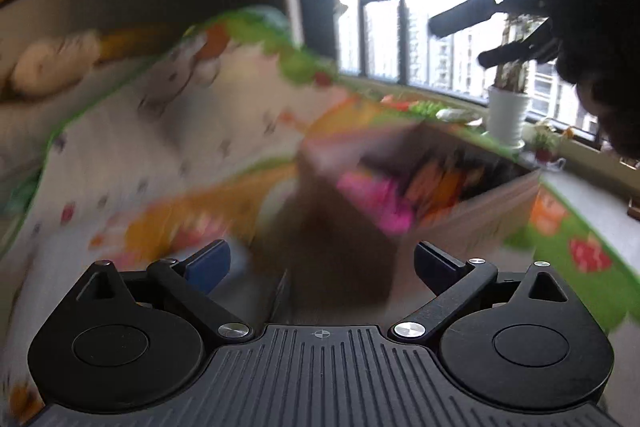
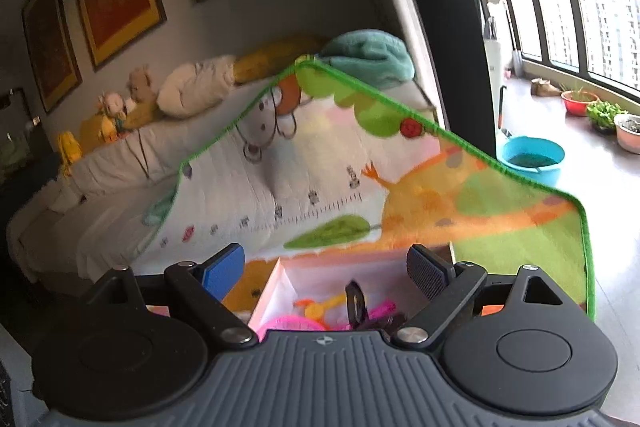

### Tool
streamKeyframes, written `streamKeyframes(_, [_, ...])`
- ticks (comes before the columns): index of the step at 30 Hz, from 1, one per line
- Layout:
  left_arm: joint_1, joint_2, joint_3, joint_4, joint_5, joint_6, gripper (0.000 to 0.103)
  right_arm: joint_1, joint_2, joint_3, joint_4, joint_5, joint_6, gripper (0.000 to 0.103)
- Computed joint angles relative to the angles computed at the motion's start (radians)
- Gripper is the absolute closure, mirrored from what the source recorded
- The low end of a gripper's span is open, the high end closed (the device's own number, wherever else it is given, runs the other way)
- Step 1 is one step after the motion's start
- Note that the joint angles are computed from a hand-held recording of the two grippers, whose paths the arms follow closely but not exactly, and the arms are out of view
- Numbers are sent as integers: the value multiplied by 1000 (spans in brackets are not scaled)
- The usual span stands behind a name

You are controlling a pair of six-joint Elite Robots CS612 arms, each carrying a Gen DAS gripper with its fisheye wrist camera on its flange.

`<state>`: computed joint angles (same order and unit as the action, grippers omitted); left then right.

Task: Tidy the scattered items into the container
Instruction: 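Carry the orange cup and girl figure over the pink box and open both tools, then grasp the red round keychain beside the white box with the right tool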

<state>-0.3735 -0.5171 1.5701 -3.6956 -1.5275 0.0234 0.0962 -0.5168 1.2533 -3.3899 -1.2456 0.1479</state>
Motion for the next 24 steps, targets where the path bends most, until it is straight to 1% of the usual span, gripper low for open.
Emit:
streamKeyframes(5, [24, -3, 53, -13, 47, -146, 1, 44, -2, 10, 46, -19, -121, 14])
streamKeyframes(6, [27, -3, 57, -12, 65, -173, 1, 56, -2, 15, 52, -21, -160, 14])
streamKeyframes(7, [29, -3, 59, -8, 87, -196, 1, 73, 0, 18, 56, -38, -220, 14])
streamKeyframes(8, [30, -4, 60, -3, 112, -218, 1, 92, 5, 21, 54, -70, -287, 18])
streamKeyframes(9, [31, -4, 60, -2, 141, -243, 1, 109, 8, 26, 50, -99, -350, 32])
streamKeyframes(10, [30, -4, 61, -10, 181, -272, 1, 126, 12, 31, 56, -117, -417, 41])
streamKeyframes(11, [28, -2, 62, -23, 232, -305, 1, 139, 13, 35, 80, -122, -458, 56])
streamKeyframes(12, [26, 0, 62, -37, 281, -337, 1, 148, 13, 40, 109, -111, -479, 60])
streamKeyframes(14, [27, 4, 61, -53, 351, -405, 0, 166, 20, 38, 150, -96, -511, 60])
streamKeyframes(15, [31, 4, 61, -53, 362, -440, 0, 177, 26, 33, 148, -117, -534, 60])
streamKeyframes(16, [37, 3, 62, -48, 354, -470, 0, 189, 36, 22, 126, -146, -565, 60])
streamKeyframes(17, [43, 2, 63, -43, 337, -486, 0, 195, 41, 10, 122, -156, -579, 60])
streamKeyframes(18, [47, 1, 64, -40, 318, -490, 0, 199, 44, -13, 147, -157, -567, 60])
streamKeyframes(19, [49, 1, 65, -40, 297, -483, 0, 201, 44, -46, 207, -152, -537, 60])
streamKeyframes(20, [51, 2, 66, -43, 274, -473, 0, 201, 46, -85, 291, -145, -511, 58])
streamKeyframes(22, [53, 4, 68, -56, 222, -446, 0, 203, 67, -192, 477, -139, -448, 45])
streamKeyframes(23, [52, 4, 69, -59, 202, -429, 0, 202, 89, -257, 549, -136, -420, 34])
streamKeyframes(24, [51, 5, 69, -58, 187, -409, 0, 203, 114, -317, 593, -137, -394, 31])
